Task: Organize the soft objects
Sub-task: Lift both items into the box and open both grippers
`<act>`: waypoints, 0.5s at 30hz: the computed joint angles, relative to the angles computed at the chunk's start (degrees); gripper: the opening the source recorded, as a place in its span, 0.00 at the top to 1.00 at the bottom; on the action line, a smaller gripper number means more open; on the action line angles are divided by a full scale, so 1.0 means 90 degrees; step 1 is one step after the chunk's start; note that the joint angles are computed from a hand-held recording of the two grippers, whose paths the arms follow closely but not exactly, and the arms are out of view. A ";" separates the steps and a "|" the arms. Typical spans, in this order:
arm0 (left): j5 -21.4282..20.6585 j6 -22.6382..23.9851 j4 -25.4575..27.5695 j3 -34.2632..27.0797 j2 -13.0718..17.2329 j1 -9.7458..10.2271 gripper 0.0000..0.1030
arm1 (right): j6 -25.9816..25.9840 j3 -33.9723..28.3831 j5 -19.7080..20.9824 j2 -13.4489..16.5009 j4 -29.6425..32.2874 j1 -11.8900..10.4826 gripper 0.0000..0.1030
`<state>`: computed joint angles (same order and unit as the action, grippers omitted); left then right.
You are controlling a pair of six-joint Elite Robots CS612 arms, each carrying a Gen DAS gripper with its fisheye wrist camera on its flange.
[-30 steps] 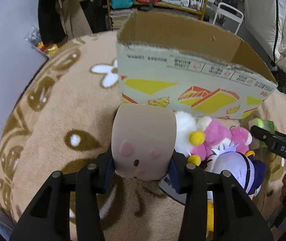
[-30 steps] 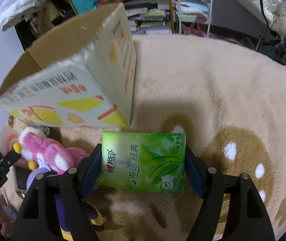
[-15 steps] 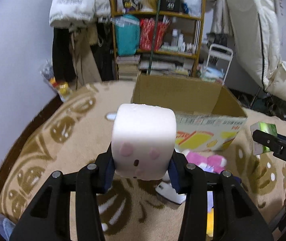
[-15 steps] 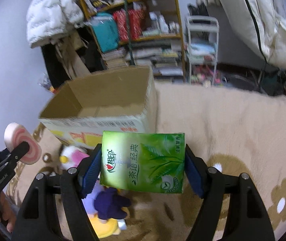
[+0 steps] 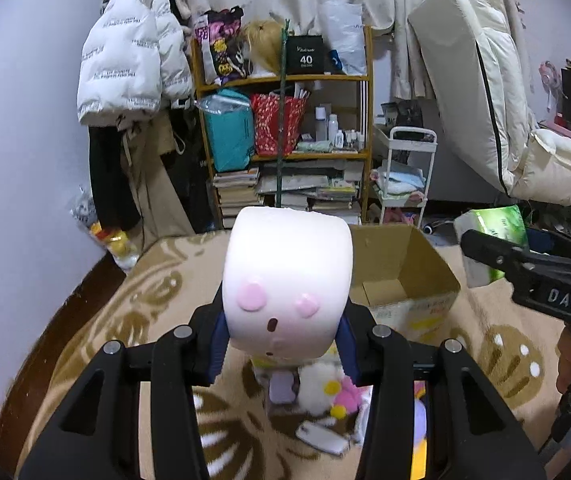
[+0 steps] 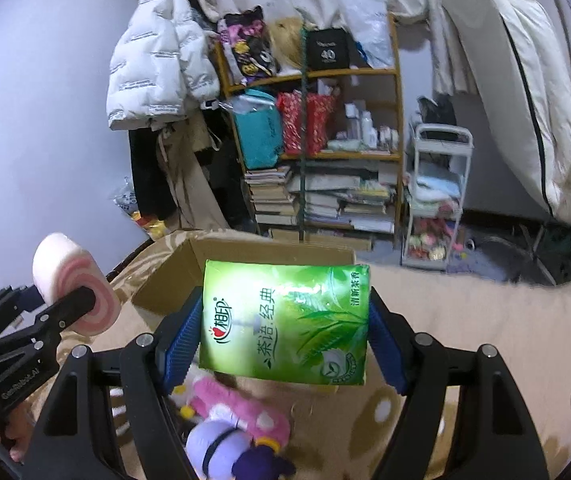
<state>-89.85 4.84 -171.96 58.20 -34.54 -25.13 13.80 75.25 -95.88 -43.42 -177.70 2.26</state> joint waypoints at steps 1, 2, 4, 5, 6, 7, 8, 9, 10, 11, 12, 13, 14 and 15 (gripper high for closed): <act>0.0023 0.0031 0.0025 -0.0116 0.0056 -0.0005 0.57 | -0.0073 -0.0101 0.0005 0.0053 0.0017 0.0003 0.23; 0.0033 0.0070 0.0061 -0.0245 0.0123 -0.0008 0.57 | -0.0133 -0.0227 0.0001 0.0121 0.0041 0.0002 0.23; 0.0132 0.0138 0.0162 -0.0483 0.0250 -0.0020 0.57 | -0.0127 -0.0385 0.0053 0.0213 0.0101 -0.0009 0.23; 0.0179 0.0148 0.0233 -0.0624 0.0326 -0.0026 0.57 | -0.0098 -0.0464 0.0121 0.0258 0.0145 -0.0022 0.23; 0.0190 0.0141 0.0306 -0.0738 0.0387 -0.0024 0.57 | -0.0083 -0.0544 0.0169 0.0303 0.0203 -0.0030 0.23; 0.0176 0.0127 0.0405 -0.0865 0.0453 -0.0019 0.57 | -0.0087 -0.0622 0.0177 0.0347 0.0263 -0.0032 0.23; 0.0139 0.0109 0.0513 -0.1005 0.0530 -0.0010 0.57 | -0.0107 -0.0679 0.0172 0.0387 0.0297 -0.0034 0.23; 0.0072 0.0083 0.0630 -0.1152 0.0614 0.0001 0.57 | -0.0144 -0.0701 0.0163 0.0419 0.0303 -0.0038 0.23; -0.0005 0.0062 0.0716 -0.1258 0.0674 0.0013 0.57 | -0.0170 -0.0766 0.0139 0.0462 0.0356 -0.0036 0.23; -0.0117 0.0030 0.0802 -0.1388 0.0762 0.0029 0.57 | -0.0192 -0.0808 0.0136 0.0498 0.0395 -0.0041 0.23; -0.0152 0.0003 0.0872 -0.1496 0.0833 0.0032 0.57 | -0.0216 -0.0855 0.0131 0.0549 0.0442 -0.0051 0.23; -0.0149 -0.0016 0.0980 -0.1610 0.0908 0.0030 0.57 | -0.0223 -0.0881 0.0128 0.0574 0.0480 -0.0057 0.23; -0.0136 -0.0019 0.1138 -0.1744 0.0988 0.0024 0.57 | -0.0209 -0.0940 0.0114 0.0614 0.0578 -0.0061 0.23; -0.0139 -0.0019 0.1270 -0.1866 0.1064 0.0022 0.57 | -0.0151 -0.0972 0.0105 0.0645 0.0638 -0.0069 0.23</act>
